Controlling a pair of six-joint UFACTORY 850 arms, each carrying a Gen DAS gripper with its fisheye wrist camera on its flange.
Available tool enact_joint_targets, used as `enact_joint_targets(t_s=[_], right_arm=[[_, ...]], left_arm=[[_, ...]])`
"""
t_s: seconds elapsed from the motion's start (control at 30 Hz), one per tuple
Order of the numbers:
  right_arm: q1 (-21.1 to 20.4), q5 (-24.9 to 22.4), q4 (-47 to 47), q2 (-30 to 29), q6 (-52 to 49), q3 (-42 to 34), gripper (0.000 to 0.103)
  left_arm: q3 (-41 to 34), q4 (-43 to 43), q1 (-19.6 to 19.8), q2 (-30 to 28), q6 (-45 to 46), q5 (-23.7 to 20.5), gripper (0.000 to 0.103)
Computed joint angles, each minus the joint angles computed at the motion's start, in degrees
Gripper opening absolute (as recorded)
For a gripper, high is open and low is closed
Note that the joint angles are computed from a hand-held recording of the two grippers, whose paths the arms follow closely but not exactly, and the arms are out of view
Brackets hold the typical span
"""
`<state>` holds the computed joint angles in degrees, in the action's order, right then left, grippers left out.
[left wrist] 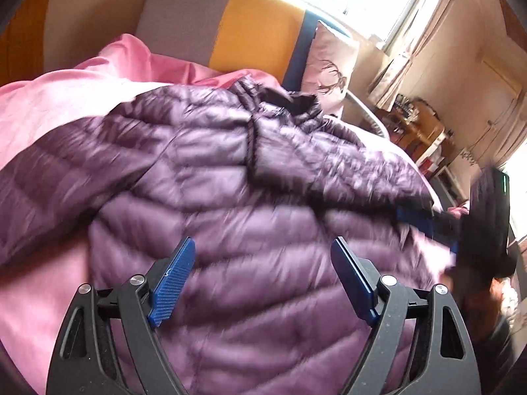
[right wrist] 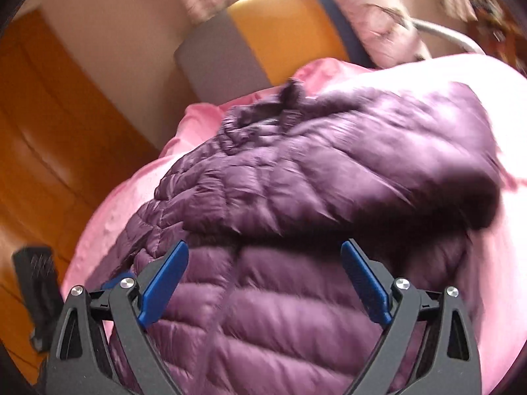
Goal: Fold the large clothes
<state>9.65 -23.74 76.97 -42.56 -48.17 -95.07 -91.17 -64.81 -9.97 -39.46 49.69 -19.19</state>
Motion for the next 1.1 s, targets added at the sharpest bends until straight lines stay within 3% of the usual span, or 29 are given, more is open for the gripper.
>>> enact_joint_targets(t_s=[0.17, 0.3, 0.33, 0.4, 0.43, 0.47, 0.5, 0.7, 0.97, 1.1], right_arm=[[-3.5, -3.9, 18.8, 3.0, -11.1, 7.4, 0.101], [-5.6, -8.3, 26.7, 2.2, -13.7, 8.7, 0.101], [-6.0, -9.2, 27.8, 1.9, -13.7, 8.7, 0.101], [-6.7, -10.8, 30.7, 1.1, -14.0, 8.5, 0.101], [-7.0, -11.8, 32.9, 0.6, -14.5, 8.4, 0.101], [-7.4, -12.9, 34.8, 0.2, -15.1, 8.4, 0.101], [-7.6, -13.5, 36.4, -0.3, -15.5, 8.0, 0.101], [-8.5, -15.2, 41.9, -2.7, -15.6, 5.1, 0.101], [-9.6, -11.5, 46.5, -2.8, -14.1, 5.4, 0.100], [-9.9, -6.5, 37.8, -0.1, -11.1, 5.9, 0.100]], left_arm=[[-18.5, 18.2, -0.7, -11.6, -21.8, -6.9, 0.083], [-33.3, 27.6, -0.9, -20.9, -35.8, -13.6, 0.082], [-37.3, 28.8, -0.9, -23.5, -38.6, -15.5, 0.077], [-44.1, 30.8, -0.9, -27.5, -41.8, -19.2, 0.032], [-45.7, 32.4, -0.9, -28.4, -43.3, -19.3, 0.022], [-44.9, 31.5, -0.7, -27.8, -42.7, -18.4, 0.012], [-42.6, 28.9, -0.4, -26.4, -40.9, -16.7, 0.009], [-29.8, 21.4, 2.1, -18.0, -35.7, -7.8, 0.007], [-22.0, 32.8, 3.3, -14.6, -44.8, -4.6, 0.007], [-20.1, 34.5, 2.4, -13.6, -43.6, -4.3, 0.007]])
